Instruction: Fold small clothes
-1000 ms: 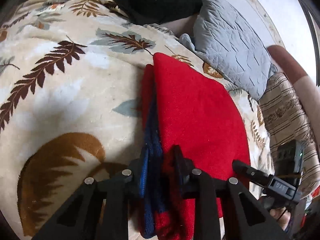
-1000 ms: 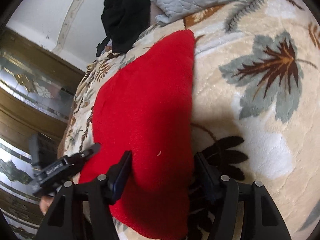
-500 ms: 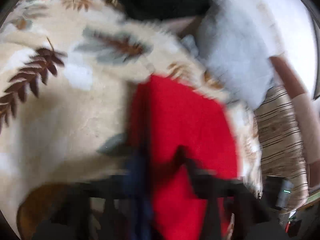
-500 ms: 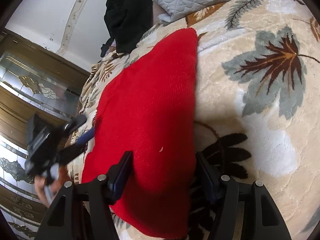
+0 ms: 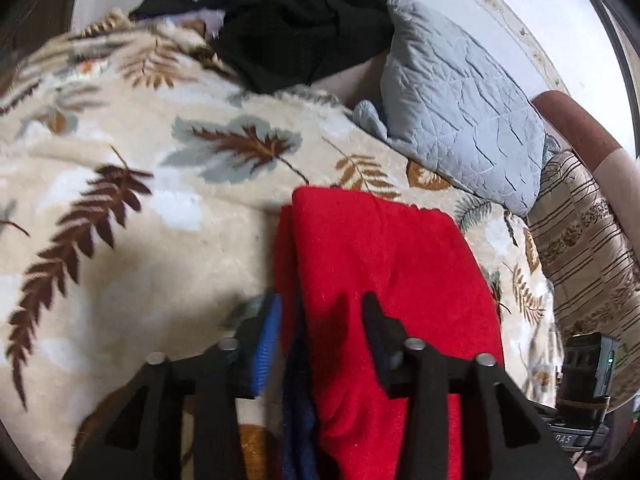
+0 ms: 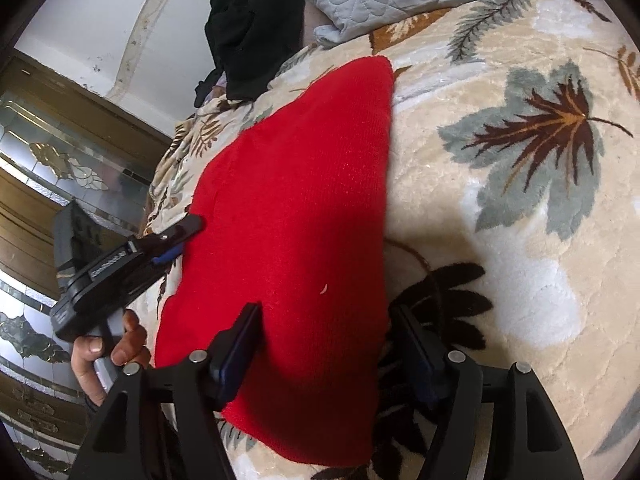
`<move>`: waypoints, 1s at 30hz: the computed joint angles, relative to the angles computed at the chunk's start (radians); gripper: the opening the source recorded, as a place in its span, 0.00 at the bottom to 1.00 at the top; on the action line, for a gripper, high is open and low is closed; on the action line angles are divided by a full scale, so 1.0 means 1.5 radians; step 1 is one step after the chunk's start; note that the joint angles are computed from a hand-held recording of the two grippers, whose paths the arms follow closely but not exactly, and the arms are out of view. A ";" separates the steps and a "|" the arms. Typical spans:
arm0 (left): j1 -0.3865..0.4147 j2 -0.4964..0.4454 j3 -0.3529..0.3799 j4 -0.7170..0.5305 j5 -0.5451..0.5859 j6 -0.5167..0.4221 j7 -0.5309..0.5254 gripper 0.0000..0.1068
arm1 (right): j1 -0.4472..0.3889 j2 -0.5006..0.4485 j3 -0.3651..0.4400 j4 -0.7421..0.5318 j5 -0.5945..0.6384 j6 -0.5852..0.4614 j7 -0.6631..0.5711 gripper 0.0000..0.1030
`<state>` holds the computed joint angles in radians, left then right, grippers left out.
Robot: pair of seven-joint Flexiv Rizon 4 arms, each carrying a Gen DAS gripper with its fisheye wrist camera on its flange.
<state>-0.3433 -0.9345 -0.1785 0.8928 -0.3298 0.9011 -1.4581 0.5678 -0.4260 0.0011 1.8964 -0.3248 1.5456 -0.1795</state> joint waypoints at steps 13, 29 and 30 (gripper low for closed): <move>-0.011 0.017 0.020 0.018 0.038 0.029 -0.003 0.47 | -0.004 0.015 0.010 -0.004 -0.030 -0.050 0.022 0.72; -0.079 0.009 0.095 0.001 0.119 -0.015 -0.039 0.54 | 0.014 0.014 0.026 -0.075 -0.114 -0.256 -0.041 0.37; -0.073 0.010 0.084 0.000 0.117 -0.021 -0.044 0.54 | 0.015 0.013 0.030 -0.085 -0.128 -0.283 -0.044 0.37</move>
